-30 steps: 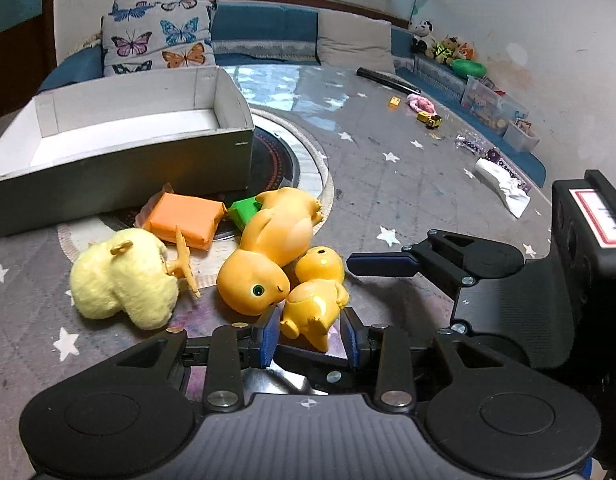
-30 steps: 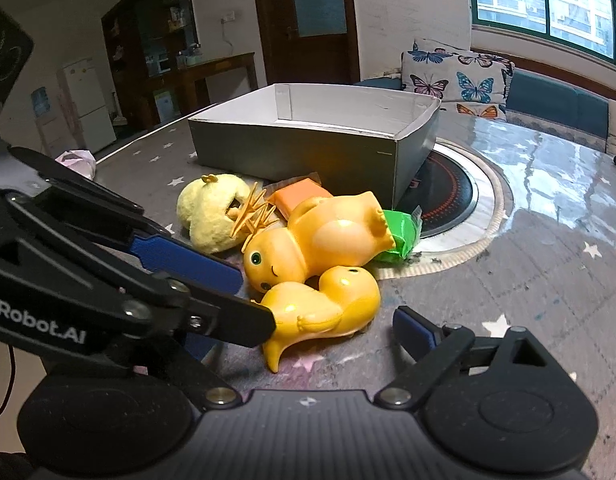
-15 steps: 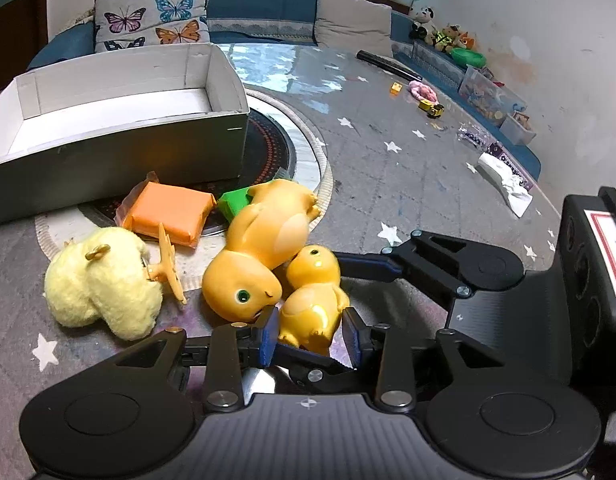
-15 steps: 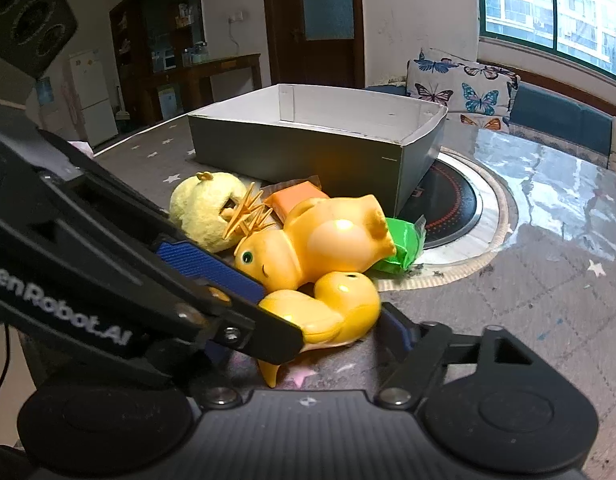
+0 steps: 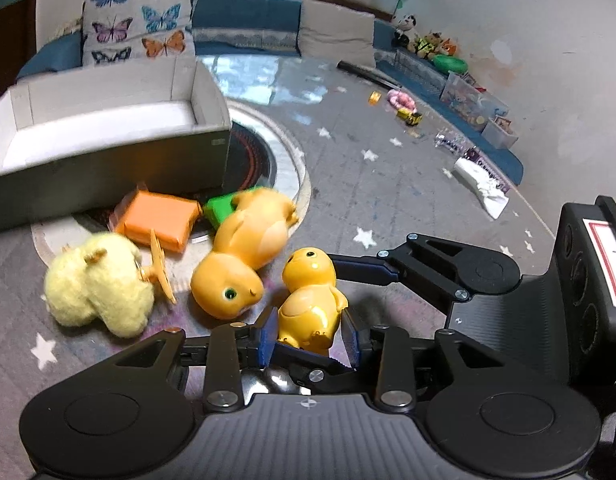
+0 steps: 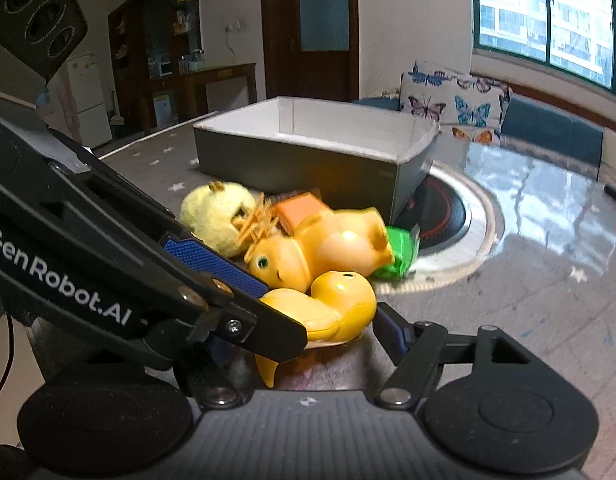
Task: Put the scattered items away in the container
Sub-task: 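Close the left tool on the small yellow duck and lift it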
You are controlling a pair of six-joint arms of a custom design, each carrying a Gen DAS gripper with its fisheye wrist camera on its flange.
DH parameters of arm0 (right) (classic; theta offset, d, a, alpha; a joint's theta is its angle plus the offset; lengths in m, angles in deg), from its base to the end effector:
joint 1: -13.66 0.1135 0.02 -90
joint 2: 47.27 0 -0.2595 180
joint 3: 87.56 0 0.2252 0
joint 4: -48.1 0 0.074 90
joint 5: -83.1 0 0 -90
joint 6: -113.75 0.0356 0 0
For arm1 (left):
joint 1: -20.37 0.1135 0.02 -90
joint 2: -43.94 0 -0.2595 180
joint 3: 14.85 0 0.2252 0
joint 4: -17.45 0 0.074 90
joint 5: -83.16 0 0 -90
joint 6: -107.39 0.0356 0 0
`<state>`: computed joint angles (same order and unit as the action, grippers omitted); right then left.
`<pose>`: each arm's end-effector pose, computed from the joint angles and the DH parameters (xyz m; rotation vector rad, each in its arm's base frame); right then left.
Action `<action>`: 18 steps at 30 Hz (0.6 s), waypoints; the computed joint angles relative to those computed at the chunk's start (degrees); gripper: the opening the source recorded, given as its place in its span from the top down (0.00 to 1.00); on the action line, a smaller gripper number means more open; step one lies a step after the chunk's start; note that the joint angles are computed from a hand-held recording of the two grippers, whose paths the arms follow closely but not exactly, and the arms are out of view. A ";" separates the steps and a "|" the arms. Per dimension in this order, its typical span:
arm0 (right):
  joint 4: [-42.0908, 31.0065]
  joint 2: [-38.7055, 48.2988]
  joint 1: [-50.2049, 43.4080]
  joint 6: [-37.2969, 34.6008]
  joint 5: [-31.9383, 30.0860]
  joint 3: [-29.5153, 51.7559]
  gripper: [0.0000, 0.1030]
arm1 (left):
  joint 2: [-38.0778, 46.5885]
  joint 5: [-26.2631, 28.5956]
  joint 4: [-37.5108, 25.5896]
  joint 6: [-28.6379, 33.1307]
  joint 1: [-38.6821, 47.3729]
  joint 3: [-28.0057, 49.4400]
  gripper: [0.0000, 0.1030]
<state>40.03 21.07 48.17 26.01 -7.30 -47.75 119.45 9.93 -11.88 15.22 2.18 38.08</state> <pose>0.1730 0.1192 0.1818 -0.6241 2.1447 0.3617 0.2150 -0.0815 0.1932 0.4725 2.4486 -0.5133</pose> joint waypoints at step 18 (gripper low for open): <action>-2.76 18.92 -7.23 -10.76 -6.67 28.62 0.30 | 12.51 3.32 -4.07 7.02 10.89 23.33 0.64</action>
<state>37.27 39.99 40.94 15.24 -13.98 -19.13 131.96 13.25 -15.95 22.25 13.07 61.42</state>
